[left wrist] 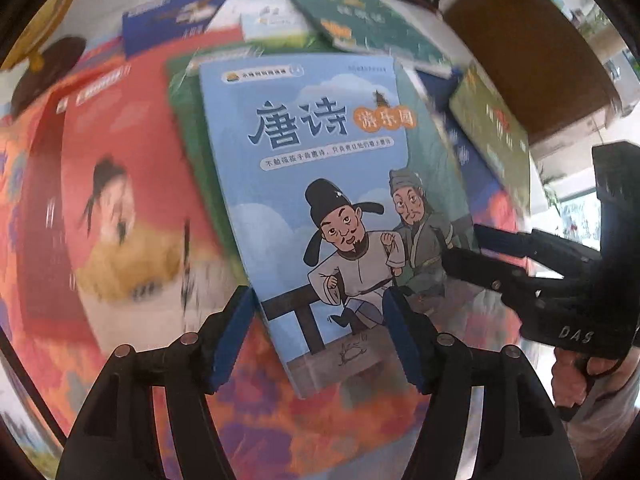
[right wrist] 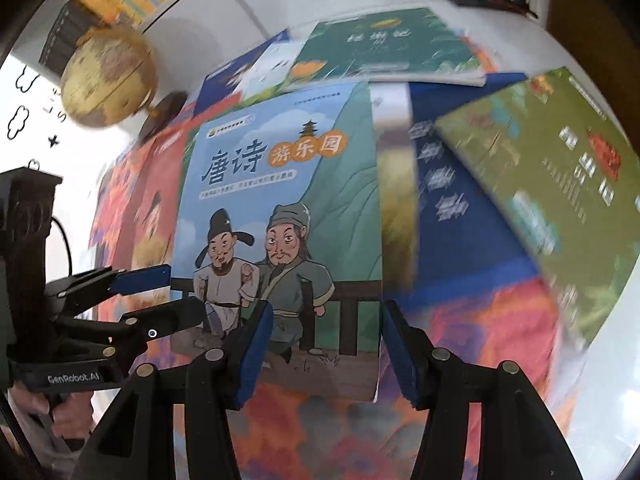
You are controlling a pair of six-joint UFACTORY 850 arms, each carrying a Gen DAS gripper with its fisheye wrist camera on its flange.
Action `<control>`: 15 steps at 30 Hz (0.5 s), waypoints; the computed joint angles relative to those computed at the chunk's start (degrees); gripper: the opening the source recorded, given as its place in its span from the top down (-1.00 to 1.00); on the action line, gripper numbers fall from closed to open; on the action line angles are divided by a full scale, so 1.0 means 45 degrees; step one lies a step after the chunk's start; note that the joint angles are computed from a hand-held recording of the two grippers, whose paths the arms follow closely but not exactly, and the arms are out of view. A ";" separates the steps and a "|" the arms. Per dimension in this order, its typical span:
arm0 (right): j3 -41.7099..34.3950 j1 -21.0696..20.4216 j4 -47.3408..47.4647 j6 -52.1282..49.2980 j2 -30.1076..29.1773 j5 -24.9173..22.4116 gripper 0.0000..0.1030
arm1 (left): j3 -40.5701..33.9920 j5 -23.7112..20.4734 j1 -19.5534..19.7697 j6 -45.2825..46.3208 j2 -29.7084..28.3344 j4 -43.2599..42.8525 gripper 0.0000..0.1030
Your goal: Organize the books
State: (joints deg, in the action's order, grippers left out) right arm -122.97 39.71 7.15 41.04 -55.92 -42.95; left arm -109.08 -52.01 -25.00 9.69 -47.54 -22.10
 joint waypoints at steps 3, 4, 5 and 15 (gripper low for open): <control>0.0324 0.0197 0.1111 -0.0373 0.0145 0.0029 -0.09 | 0.1204 -0.0227 0.0087 0.0273 0.0740 0.0113 -0.22; 0.0393 0.0270 0.1651 -0.0701 0.0167 -0.0044 -0.09 | 0.1670 -0.0419 0.0157 0.0444 0.1033 0.0119 -0.22; 0.0500 0.0329 0.2409 -0.1277 0.0198 -0.0134 -0.09 | 0.1921 -0.0558 0.0226 0.0535 0.1189 0.0101 -0.22; 0.2827 0.0005 0.6616 -0.4444 0.1072 0.1429 -0.04 | 0.2351 -0.1439 0.1422 0.1361 0.0984 -0.2286 -0.19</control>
State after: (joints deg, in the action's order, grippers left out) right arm -110.25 39.73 36.92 21.04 -51.10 -36.52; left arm -98.50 -58.48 -18.60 15.82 -43.12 -32.38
